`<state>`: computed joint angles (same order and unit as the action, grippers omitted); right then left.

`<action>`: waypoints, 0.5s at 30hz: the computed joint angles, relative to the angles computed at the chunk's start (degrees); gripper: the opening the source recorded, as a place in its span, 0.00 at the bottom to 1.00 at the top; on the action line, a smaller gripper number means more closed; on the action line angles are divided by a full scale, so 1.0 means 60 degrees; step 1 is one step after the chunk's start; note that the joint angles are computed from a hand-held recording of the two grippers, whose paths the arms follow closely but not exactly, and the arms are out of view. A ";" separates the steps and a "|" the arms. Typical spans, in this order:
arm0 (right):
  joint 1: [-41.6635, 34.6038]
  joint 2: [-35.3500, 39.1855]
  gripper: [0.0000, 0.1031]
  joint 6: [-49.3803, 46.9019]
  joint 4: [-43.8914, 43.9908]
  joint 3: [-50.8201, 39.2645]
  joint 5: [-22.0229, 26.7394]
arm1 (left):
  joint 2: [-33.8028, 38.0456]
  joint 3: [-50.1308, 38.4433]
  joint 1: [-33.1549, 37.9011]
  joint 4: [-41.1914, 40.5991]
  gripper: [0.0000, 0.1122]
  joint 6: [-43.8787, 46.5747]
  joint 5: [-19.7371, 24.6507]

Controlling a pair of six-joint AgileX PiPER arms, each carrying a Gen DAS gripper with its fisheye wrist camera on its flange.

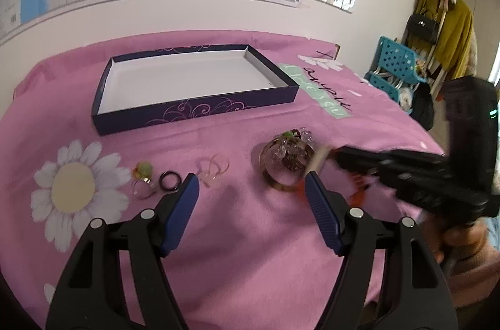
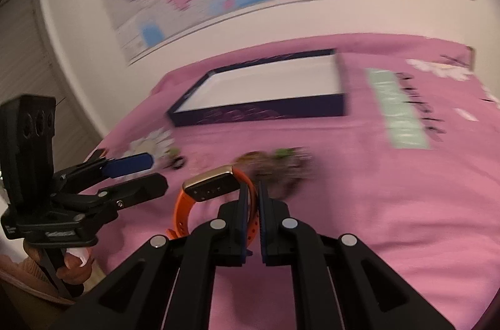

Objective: Organize jewelry
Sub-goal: 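Grasp the orange watch band with the left tool while the right tool grasps the tortoiseshell bangle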

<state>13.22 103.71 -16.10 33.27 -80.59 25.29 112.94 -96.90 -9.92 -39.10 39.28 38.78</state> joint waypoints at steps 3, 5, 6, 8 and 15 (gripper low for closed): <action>0.0444 0.0720 0.06 0.0106 -0.0192 -0.0851 0.0382 | -0.0278 0.0402 0.0165 0.0006 0.62 0.0183 0.0094; 0.0659 0.1104 0.07 0.0638 -0.0704 -0.1346 0.0650 | -0.0370 0.0639 0.0142 0.0327 0.62 0.0049 0.0031; 0.0715 0.1175 0.07 0.0726 -0.0861 -0.1455 0.0714 | -0.0363 0.0674 0.0104 0.0522 0.62 -0.0107 0.0041; 0.0910 0.1070 0.10 0.1414 -0.1827 -0.1460 0.0544 | -0.0187 0.0509 -0.0022 0.1257 0.59 -0.0791 0.0182; 0.0868 0.0550 0.28 0.4360 -0.5514 -0.1175 0.0084 | 0.0137 0.0303 -0.0265 0.1890 0.42 -0.1215 0.0477</action>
